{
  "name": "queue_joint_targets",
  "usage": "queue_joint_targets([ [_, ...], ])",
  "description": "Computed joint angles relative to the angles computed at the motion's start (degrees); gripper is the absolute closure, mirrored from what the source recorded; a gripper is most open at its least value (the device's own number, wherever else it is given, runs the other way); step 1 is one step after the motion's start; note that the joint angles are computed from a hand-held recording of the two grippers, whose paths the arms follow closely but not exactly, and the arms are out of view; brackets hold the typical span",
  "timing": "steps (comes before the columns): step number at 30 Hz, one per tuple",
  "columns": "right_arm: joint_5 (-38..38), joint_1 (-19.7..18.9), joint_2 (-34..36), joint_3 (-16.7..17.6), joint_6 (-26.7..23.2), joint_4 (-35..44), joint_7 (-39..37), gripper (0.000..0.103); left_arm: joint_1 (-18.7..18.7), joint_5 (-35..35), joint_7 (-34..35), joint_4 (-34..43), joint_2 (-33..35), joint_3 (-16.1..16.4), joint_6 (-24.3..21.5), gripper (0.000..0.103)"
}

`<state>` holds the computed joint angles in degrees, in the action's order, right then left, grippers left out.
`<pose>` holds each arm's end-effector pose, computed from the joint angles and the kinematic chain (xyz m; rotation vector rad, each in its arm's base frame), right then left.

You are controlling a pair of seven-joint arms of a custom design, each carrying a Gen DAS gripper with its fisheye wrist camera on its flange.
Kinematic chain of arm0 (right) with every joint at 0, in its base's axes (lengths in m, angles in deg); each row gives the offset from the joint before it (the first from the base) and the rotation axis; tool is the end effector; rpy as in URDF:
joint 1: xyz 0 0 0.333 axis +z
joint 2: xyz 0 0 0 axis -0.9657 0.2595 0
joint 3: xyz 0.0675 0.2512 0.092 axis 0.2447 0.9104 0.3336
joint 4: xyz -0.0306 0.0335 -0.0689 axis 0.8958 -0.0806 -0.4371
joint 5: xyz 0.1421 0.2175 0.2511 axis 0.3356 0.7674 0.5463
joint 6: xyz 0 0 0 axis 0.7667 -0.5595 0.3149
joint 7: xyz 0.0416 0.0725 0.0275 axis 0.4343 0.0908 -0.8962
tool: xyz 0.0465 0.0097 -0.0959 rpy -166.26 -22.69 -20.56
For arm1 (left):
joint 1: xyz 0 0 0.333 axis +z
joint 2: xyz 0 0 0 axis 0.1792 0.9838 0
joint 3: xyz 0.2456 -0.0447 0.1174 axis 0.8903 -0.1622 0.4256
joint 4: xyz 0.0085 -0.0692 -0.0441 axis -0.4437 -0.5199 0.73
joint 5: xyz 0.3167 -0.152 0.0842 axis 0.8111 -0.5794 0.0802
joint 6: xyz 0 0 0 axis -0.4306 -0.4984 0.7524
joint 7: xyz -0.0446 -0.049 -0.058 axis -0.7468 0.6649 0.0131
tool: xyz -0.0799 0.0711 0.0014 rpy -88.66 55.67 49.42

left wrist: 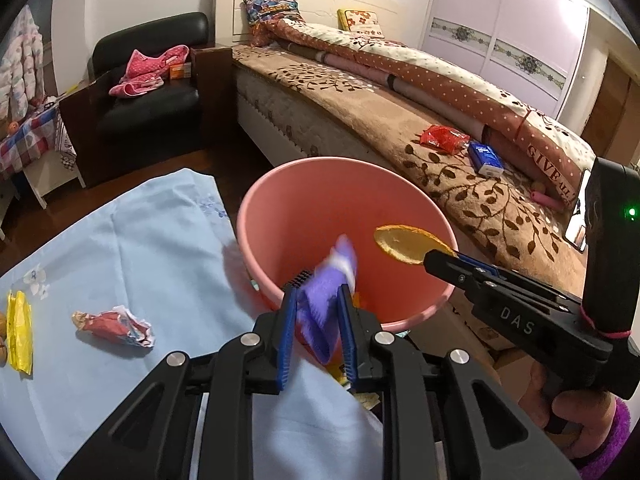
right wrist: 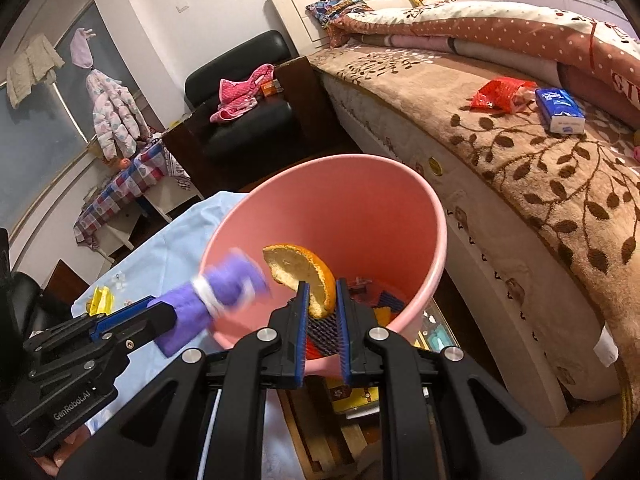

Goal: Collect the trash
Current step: 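Carry the cloth roll and peel over the pink bucket and open both tools, then move both tools back over the table toward the yellow bag and wrapper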

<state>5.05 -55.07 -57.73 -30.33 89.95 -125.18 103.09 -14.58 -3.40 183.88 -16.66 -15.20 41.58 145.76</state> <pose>0.5698 0.2212 0.4280 -1.2122 2.0254 -0.5322 0.6476 -0.3942 0.4621 -1.2225 2.4839 -1.0325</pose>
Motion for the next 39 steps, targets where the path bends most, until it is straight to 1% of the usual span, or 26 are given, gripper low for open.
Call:
queue_joint_targets([
  [4,0.01,0.01,-0.18,0.01,-0.22,-0.25,0.14,0.089,-0.13,-0.09,0.57,-1.42,-0.66,-0.24,1.49,0.083],
  [5,-0.02,0.01,-0.19,0.01,-0.21,-0.29,0.22,0.089,0.13,-0.41,1.09,-2.49,-1.21,-0.57,2.22,0.081],
  [6,0.02,-0.03,-0.16,0.03,-0.2,-0.28,0.16,0.089,0.21,-0.63,1.36,-2.51,-1.26,-0.76,2.21,0.079],
  [7,0.34,-0.13,-0.12,0.14,-0.23,-0.27,-0.15,0.089,0.39,-0.94,1.66,-3.01,-1.57,-0.97,2.36,0.073],
  [9,1.7,-0.49,0.02,0.45,0.02,-0.31,-1.1,0.089,0.64,-1.49,1.58,-4.59,-2.53,-1.07,3.47,0.067],
  [12,4.29,-0.99,0.27,0.67,1.62,-0.74,-2.12,0.089,0.74,-1.77,1.39,-5.57,-3.19,-1.02,4.17,0.066],
  [16,5.68,-0.67,0.62,0.41,1.53,-0.47,-3.37,0.089,0.89,-1.87,1.12,-7.32,-4.27,-0.89,5.23,0.064],
  [20,6.47,-0.37,0.85,0.2,1.72,-0.31,-3.65,0.084,1.19,-1.95,0.53,-9.63,-5.62,-0.72,6.45,0.062],
  [23,5.67,0.29,0.81,-0.18,1.48,0.0,-3.33,0.081,1.33,-1.73,-0.15,-10.69,-6.25,-0.41,6.92,0.061],
  [29,2.95,1.22,0.34,-0.48,0.33,0.73,-1.98,0.081,2.15,-1.66,-1.78,-14.4,-8.39,-0.07,8.87,0.06],
  [33,1.74,1.28,0.08,-0.08,-0.02,1.1,-1.39,0.081,2.69,-1.51,-2.75,-16.97,-9.94,0.18,10.19,0.059],
  [39,1.16,1.6,0.15,0.82,-0.96,2.53,-2.91,0.081,3.62,-1.06,-4.88,-20.77,-12.44,0.96,11.88,0.059],
])
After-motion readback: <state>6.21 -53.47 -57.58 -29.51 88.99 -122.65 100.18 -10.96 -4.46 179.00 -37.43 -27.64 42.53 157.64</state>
